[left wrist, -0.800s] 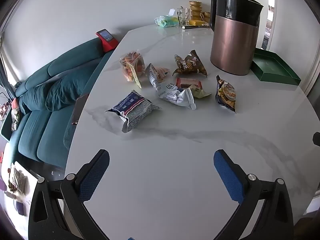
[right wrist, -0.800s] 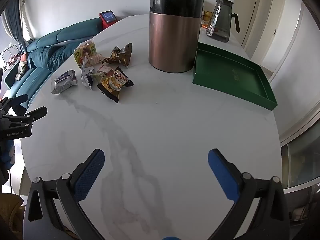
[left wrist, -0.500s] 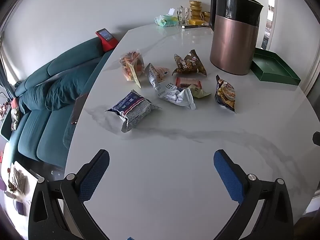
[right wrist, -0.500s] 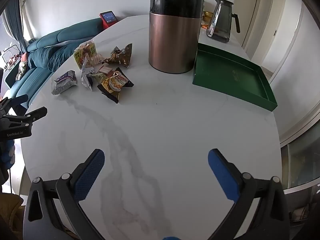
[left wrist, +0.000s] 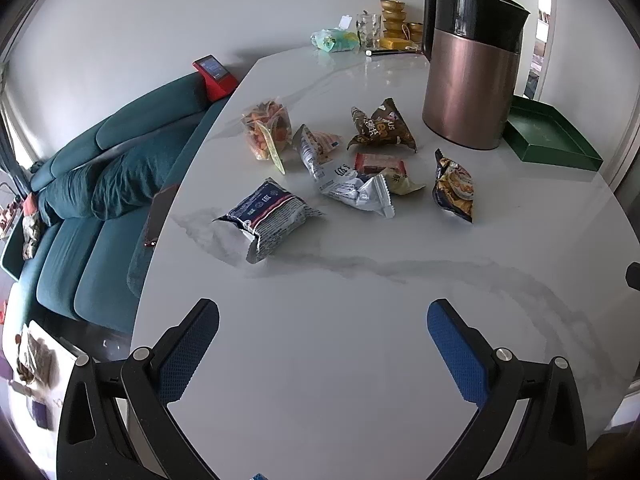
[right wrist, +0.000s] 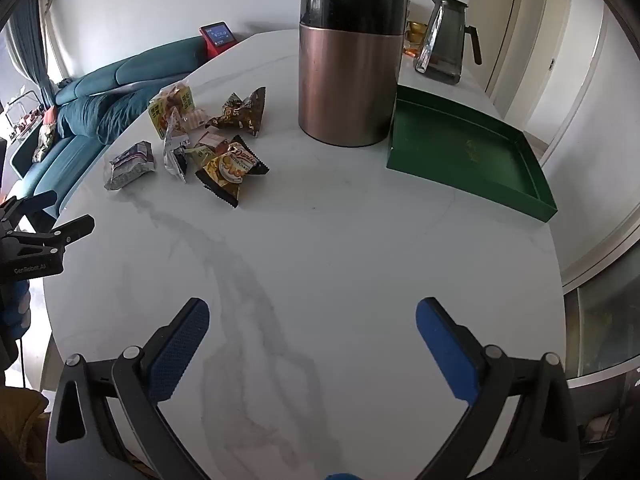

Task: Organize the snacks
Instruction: 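Move both tools toward the snack packets on the table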

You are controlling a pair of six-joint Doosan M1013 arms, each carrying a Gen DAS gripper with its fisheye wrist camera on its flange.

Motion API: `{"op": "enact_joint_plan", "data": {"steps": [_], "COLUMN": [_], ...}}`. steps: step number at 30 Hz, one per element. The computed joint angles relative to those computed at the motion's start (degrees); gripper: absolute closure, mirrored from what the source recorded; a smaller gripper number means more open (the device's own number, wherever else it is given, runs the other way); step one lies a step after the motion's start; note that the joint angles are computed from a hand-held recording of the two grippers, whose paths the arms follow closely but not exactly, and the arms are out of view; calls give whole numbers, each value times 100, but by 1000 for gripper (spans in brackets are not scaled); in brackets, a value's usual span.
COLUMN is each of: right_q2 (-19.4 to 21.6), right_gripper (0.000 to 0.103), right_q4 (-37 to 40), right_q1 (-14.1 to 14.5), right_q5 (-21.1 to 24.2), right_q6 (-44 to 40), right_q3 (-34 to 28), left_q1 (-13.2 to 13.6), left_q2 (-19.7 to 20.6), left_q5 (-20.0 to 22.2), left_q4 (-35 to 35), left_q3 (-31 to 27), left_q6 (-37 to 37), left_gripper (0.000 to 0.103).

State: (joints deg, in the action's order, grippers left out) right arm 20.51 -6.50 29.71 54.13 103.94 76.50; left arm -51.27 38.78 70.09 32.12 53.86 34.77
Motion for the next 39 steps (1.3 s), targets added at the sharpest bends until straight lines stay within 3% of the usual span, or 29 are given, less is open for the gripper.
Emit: {"op": "enact_joint_plan", "data": {"steps": [39], "right_q2": [109], "right_gripper": [0], "right_q4": [190], "right_q1": [65], "right_q5": [7], "right_q6": [-106], "right_q3": [-93], "left_q1": [104], "left_q2": [-145], "left_q5": [-20], "left_q4": [-123], "left_q3": [300], "left_q6": [-98], "left_gripper": [1]}}
